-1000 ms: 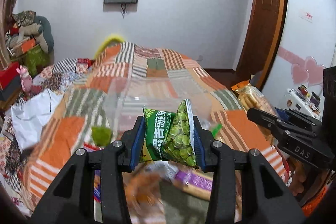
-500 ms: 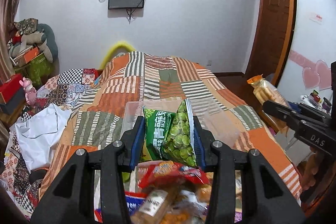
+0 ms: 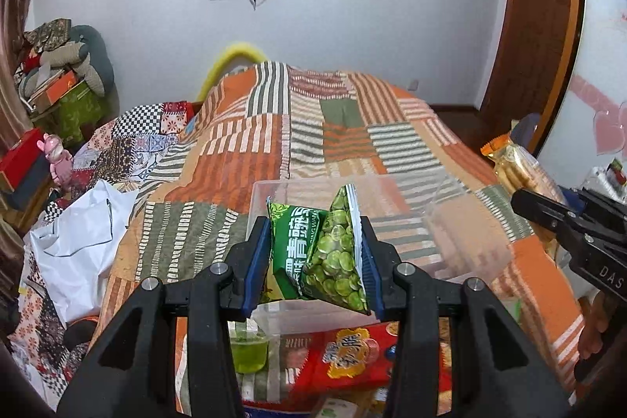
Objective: Organize snacks
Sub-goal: 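Carry both snacks into the clear box and open both tools, then grasp the orange snack pack with the left tool while the right tool grasps the purple coconut roll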
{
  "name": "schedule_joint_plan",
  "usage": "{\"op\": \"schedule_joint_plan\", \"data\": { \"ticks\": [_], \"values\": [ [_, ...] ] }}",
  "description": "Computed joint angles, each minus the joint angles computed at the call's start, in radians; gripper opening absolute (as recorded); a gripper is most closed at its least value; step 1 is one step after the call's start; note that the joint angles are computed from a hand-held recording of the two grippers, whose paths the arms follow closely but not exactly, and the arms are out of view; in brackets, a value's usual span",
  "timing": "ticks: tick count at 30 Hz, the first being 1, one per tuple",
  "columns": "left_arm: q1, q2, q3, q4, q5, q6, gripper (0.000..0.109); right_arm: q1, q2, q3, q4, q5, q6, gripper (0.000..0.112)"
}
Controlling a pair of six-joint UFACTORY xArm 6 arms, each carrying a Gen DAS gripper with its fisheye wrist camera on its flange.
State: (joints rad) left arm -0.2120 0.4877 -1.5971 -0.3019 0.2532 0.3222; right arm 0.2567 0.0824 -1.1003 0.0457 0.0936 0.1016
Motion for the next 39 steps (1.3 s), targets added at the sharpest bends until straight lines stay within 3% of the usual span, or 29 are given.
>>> {"op": "schedule_joint_plan", "data": {
  "ticks": [6,15,17,24,30,34,39],
  "values": [
    [0.008,0.106,-0.159,0.065,0.145,-0.045,0.043,0.001,0.083,-0.104,0.18,0.105,-0.175,0.032],
    [0.012,0.264,-0.403,0.137,0.354,-0.076,0.044,-0.017,0.187,-0.233,0.171,0.262,-0.194,0.032],
    [0.014,0.281,-0.424,0.141,0.368,-0.082,0.044,-0.02,0.202,-0.254,0.183,0.286,-0.203,0.032],
    [0.013,0.287,-0.42,0.185,0.347,-0.101,0.046,-0.025,0.232,-0.289,0.169,0.336,-0.195,0.033],
    [0.015,0.225,-0.327,0.159,0.306,-0.068,0.048,-0.027,0.206,-0.262,0.104,0.315,-0.134,0.05],
    [0.016,0.145,-0.207,0.168,0.222,-0.061,0.061,-0.022,0.152,-0.212,0.062,0.281,-0.113,0.05],
    [0.018,0.015,-0.033,0.14,0.12,-0.018,0.068,-0.01,0.077,-0.142,0.001,0.231,-0.082,0.051]
  ]
}}
